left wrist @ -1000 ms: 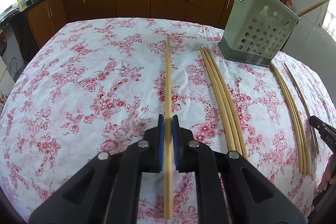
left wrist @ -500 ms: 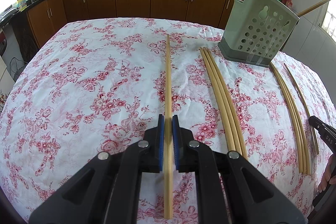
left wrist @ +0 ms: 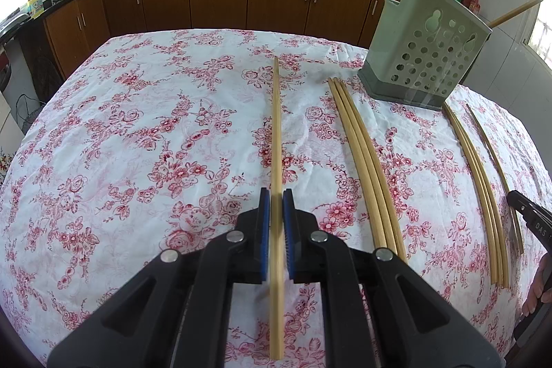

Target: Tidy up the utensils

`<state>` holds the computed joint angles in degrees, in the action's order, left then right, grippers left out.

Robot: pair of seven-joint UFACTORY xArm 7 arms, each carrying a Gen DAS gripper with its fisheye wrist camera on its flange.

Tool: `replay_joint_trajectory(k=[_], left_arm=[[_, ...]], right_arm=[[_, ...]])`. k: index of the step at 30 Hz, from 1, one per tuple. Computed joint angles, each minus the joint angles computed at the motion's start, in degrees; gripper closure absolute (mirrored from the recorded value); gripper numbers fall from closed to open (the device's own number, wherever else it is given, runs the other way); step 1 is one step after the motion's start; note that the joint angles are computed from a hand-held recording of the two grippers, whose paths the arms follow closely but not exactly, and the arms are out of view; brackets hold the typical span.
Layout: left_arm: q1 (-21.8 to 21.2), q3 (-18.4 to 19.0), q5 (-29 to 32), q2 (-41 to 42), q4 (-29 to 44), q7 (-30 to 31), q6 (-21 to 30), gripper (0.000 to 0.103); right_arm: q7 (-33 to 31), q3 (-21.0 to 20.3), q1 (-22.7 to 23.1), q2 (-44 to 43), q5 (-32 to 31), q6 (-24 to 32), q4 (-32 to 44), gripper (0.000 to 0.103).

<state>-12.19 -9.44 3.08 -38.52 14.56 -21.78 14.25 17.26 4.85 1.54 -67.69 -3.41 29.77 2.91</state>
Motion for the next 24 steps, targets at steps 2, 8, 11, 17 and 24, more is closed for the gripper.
replay_joint_trajectory(k=[2,8,11,17,24], left_arm=[[0.0,0.0,0.0,0.0,0.0,0.0,0.0,0.092],[-0.1,-0.2,0.1,0.2,0.1,-0.2,-0.1,0.09],[0.0,-0.7,0.3,0.3,0.3,-0.6,0.0,0.09],[-0.1,-0.8,0.5,0.3,0.3,-1.0,0.0,0.089],[-0.2,-0.5,0.5,0.3,0.2,-1.0,-0.1,0.089]], right_arm=[[0.1,0.0,0.0,0.0,0.0,0.0,0.0,0.093],[0.0,-0.1,0.0,0.0,-0.1,0.0,0.0,0.093],[0.0,-0.1,0.0,-0.1,-0.1,0.1,0.0,0.093],[0.0,-0.1,0.0,-0.1,0.0,0.1,0.0,0.093],[-0.1,-0.1,0.0,0.0,0.1,0.0,0.0,0.093]])
